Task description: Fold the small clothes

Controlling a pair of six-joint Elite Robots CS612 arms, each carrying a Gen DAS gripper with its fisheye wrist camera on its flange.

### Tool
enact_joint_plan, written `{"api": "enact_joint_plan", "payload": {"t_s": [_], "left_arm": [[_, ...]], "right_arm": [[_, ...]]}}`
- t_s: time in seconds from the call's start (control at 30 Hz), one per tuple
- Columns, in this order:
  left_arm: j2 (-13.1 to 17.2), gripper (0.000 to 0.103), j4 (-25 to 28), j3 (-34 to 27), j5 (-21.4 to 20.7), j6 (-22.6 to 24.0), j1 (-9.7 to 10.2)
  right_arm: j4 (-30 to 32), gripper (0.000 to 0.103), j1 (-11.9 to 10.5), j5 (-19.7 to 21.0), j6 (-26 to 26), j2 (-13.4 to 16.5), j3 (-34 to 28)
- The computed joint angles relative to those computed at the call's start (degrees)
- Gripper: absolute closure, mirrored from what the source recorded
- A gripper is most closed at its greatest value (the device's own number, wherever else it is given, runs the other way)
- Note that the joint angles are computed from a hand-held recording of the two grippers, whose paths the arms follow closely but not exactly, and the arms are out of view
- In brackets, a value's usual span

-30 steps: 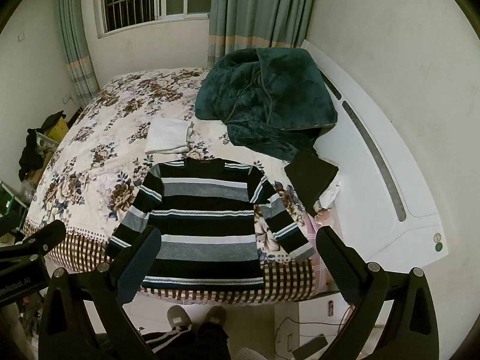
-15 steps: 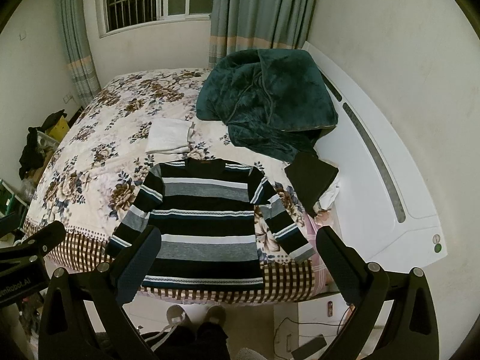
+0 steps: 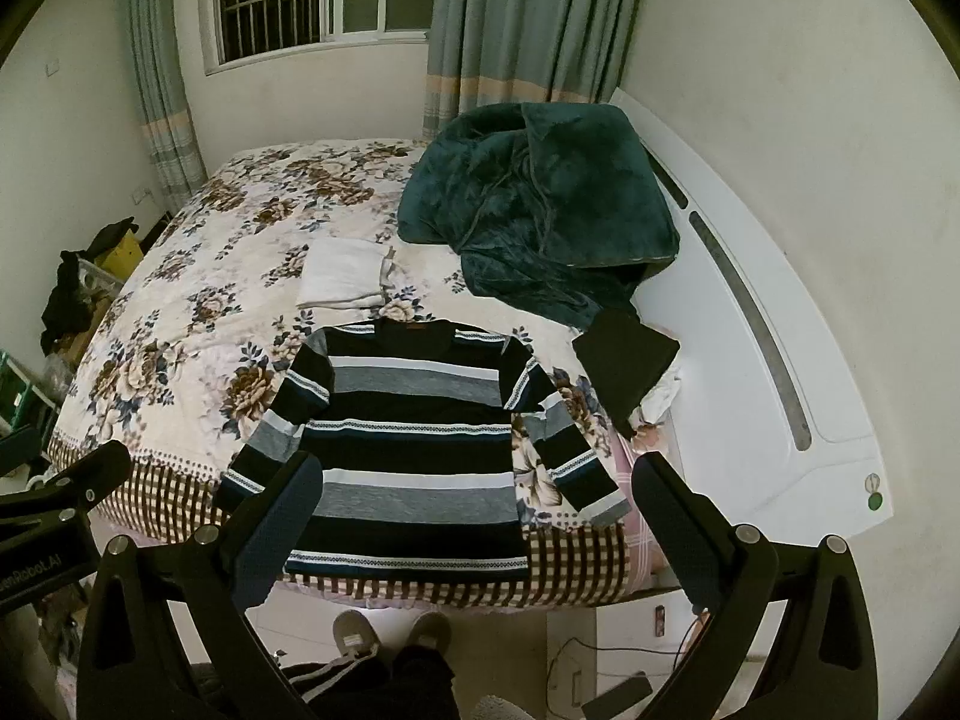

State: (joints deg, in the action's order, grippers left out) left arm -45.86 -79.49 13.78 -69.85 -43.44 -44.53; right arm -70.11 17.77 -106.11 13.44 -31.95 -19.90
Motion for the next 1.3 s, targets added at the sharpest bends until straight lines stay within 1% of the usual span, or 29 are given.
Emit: {"api": "enact_joint_plan", "payload": {"t_s": [0.03, 0.1, 0.17, 0.2, 0.23, 0.27, 0.3, 0.33, 0.53, 0.77, 0.83, 0.93, 0.97, 1.0, 1.03, 1.07, 1.13, 1.17, 1.3], "left_arm": [[0.0, 0.000, 0.0, 0.0, -0.1, -0.1, 0.00], [-0.2, 0.000, -0.3, 0.4, 0.0, 0.0, -0.01], [0.2, 0.000, 0.5, -0.7, 0.0, -0.1, -0.08], [-0.7, 0.000, -0.4, 1.0, 0.1, -0.2, -0.08], [-0.6, 0.000, -0.1, 0.8, 0.1, -0.2, -0.07], [0.7, 0.000, 0.9, -1.9, 0.2, -0.1, -0.05], [0.8, 0.000, 1.0, -2.2, 0.3, -0.1, -0.10], [-0.4, 0.000, 0.3, 0.0, 0.2, -0.2, 0.18], [-0.4, 0.000, 0.7, -0.5, 0.4, -0.3, 0.34], [-0.8, 0.000, 0.0, 0.3, 0.6, -0.1, 0.42], [-0.6, 0.000, 0.2, -0.2, 0.7, -0.1, 0.52], [-0.4, 0.000, 0.3, -0.7, 0.9, 0.1, 0.56], [0.2, 0.000, 0.8, -1.8, 0.9, 0.2, 0.59], [0.5, 0.000, 1.1, -2.5, 0.9, 0.3, 0.65], [0.6, 0.000, 1.3, -2.9, 1.1, 0.3, 0.55], [0.7, 0.000, 1.4, -3.1, 1.1, 0.4, 0.56], [2.4, 0.000, 2.9, -6.6, 1.2, 0.5, 0.70], [2.2, 0.000, 2.7, -6.1, 1.2, 0.4, 0.63], [0.8, 0.000, 1.2, -3.1, 1.4, 0.4, 0.57]], "right_arm": [[0.2, 0.000, 0.0, 0.0, 0.0, 0.3, -0.5], [-0.4, 0.000, 0.0, 0.0, -0.1, -0.2, 0.5], [-0.6, 0.000, 0.1, -0.1, 0.0, -0.3, 0.8], [-0.6, 0.000, 0.1, 0.0, -0.1, -0.3, 0.8], [-0.5, 0.000, 0.1, 0.0, -0.1, -0.2, 0.5], [-1.0, 0.000, 0.0, 0.1, -0.2, -0.7, 1.6], [-1.4, 0.000, 0.0, 0.2, -0.2, -1.0, 2.2], [-1.8, 0.000, 0.0, 0.2, -0.2, -1.4, 3.0], [-5.9, 0.000, 0.1, 0.5, -0.6, -5.0, 10.5], [-5.4, 0.000, 0.2, 0.4, -0.6, -4.4, 9.1], [-7.2, 0.000, 0.2, 0.4, -0.5, -5.8, 12.2], [-7.6, 0.000, 0.2, 0.4, -0.6, -5.9, 12.4], [-8.2, 0.000, 0.2, 0.4, -0.5, -6.4, 13.5], [-8.0, 0.000, 0.1, 0.5, -0.6, -5.9, 12.5], [-6.2, 0.000, 0.0, 0.6, -0.7, -4.4, 9.1], [-5.4, 0.000, 0.0, 0.6, -0.7, -3.6, 7.4], [-5.5, 0.000, -0.1, 0.6, -0.8, -3.5, 7.2], [-5.9, 0.000, -0.2, 0.7, -0.8, -3.7, 7.7], [-4.6, 0.000, -0.2, 0.8, -0.9, -2.6, 5.2]]}}
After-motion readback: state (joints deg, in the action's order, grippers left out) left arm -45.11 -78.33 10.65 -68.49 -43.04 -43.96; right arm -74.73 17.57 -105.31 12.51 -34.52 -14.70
